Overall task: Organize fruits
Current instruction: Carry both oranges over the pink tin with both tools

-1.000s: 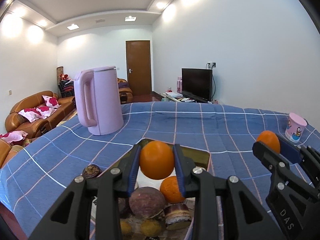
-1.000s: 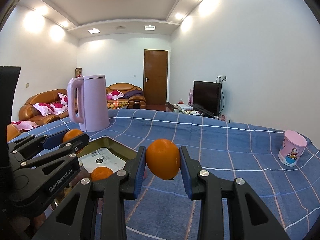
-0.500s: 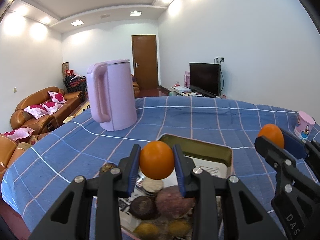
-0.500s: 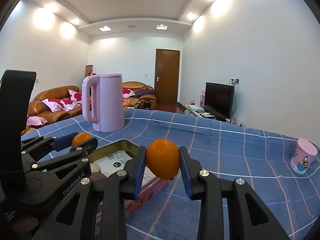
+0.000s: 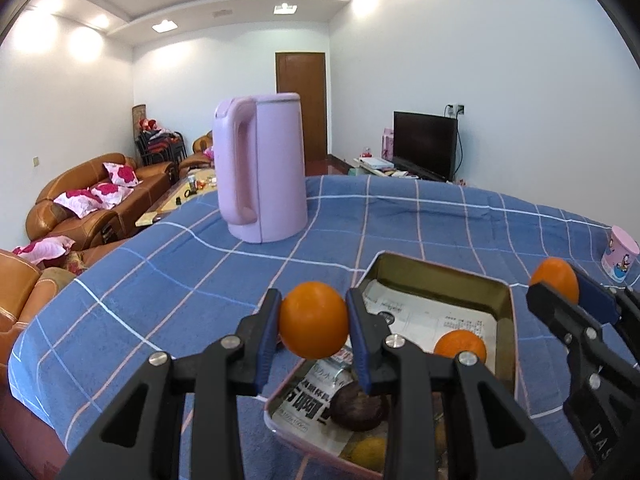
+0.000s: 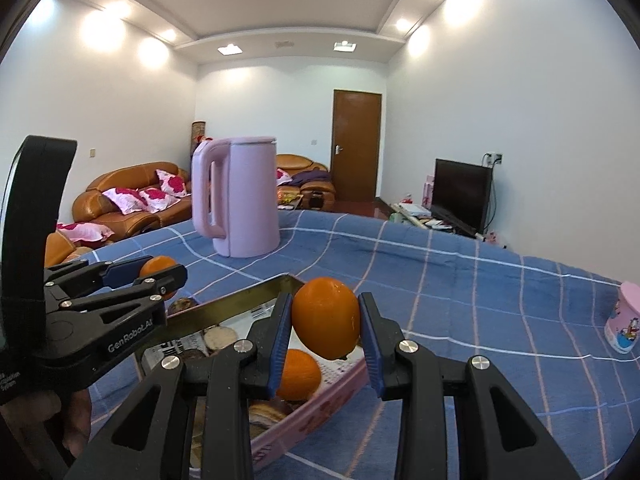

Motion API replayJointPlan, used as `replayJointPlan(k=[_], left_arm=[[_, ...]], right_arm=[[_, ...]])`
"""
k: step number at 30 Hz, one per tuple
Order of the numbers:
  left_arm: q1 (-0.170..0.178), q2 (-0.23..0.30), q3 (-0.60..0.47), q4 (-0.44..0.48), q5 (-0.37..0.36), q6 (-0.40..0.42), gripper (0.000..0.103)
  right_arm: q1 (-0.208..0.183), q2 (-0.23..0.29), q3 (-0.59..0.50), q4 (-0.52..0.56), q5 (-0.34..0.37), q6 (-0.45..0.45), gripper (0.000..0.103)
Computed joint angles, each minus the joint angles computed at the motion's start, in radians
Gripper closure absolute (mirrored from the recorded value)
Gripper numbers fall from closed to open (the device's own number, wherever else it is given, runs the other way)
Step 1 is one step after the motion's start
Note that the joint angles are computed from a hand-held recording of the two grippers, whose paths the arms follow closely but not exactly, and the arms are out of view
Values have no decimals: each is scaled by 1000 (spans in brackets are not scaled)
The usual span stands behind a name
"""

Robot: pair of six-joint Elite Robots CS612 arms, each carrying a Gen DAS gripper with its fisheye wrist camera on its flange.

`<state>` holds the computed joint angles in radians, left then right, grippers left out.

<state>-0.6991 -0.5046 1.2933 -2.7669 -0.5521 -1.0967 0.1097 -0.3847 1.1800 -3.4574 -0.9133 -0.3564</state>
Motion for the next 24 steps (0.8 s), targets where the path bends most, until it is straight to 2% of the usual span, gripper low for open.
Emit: replayJointPlan(k=[11,24], left_arm=[[14,16,-24,-4,-56,40,69],[28,33,-65,-1,-97,108,69]], right_arm=[[13,-4,11,58,2,-54,68],[26,-6,-8,148,-45,-75,68]])
